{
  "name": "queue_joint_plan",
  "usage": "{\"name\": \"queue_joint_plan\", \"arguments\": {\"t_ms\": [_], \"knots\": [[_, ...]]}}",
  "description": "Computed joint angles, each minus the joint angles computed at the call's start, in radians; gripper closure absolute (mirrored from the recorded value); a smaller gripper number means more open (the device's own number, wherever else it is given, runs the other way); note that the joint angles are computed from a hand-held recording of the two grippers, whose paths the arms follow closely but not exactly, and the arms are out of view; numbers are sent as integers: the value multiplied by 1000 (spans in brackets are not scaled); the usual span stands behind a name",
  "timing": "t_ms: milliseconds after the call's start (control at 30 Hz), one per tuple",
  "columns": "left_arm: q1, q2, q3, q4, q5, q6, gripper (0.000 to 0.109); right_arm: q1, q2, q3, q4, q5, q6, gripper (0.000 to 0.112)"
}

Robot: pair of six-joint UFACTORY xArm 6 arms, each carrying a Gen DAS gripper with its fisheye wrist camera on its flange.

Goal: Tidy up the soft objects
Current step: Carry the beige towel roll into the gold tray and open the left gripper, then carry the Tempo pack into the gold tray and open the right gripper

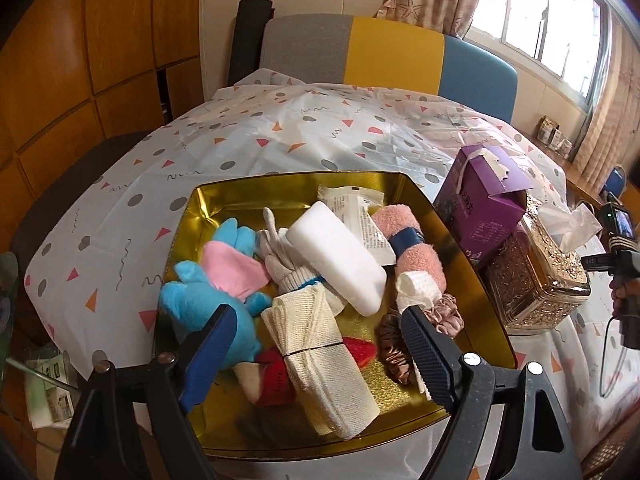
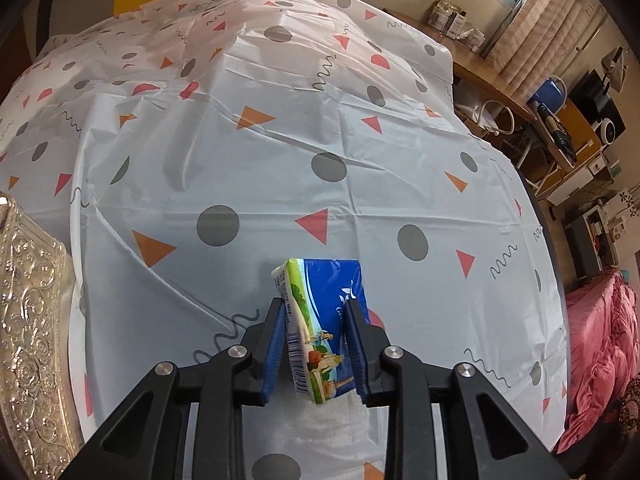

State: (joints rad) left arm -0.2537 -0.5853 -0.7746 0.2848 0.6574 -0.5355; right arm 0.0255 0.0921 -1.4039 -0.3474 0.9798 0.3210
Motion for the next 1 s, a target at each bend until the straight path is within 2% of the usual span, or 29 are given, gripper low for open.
{"name": "queue_joint_plan", "arguments": {"t_ms": [167, 267, 567, 800, 1000], "knots": [[-6, 4, 4, -19, -17, 4, 24, -41, -76, 63, 179, -63, -45, 84], [-12, 13, -2, -19, -20, 8, 24, -59, -91, 50, 246, -66, -63, 84], [-5, 9, -3, -18, -15, 13, 24, -28, 35, -198, 345, -31, -76, 84], [3, -5, -2, 9, -13, -5, 23, 102, 210, -512, 322, 26, -89, 84], [13, -11, -5, 24, 0, -19, 23, 241, 440, -935, 298, 134, -151, 84]]}}
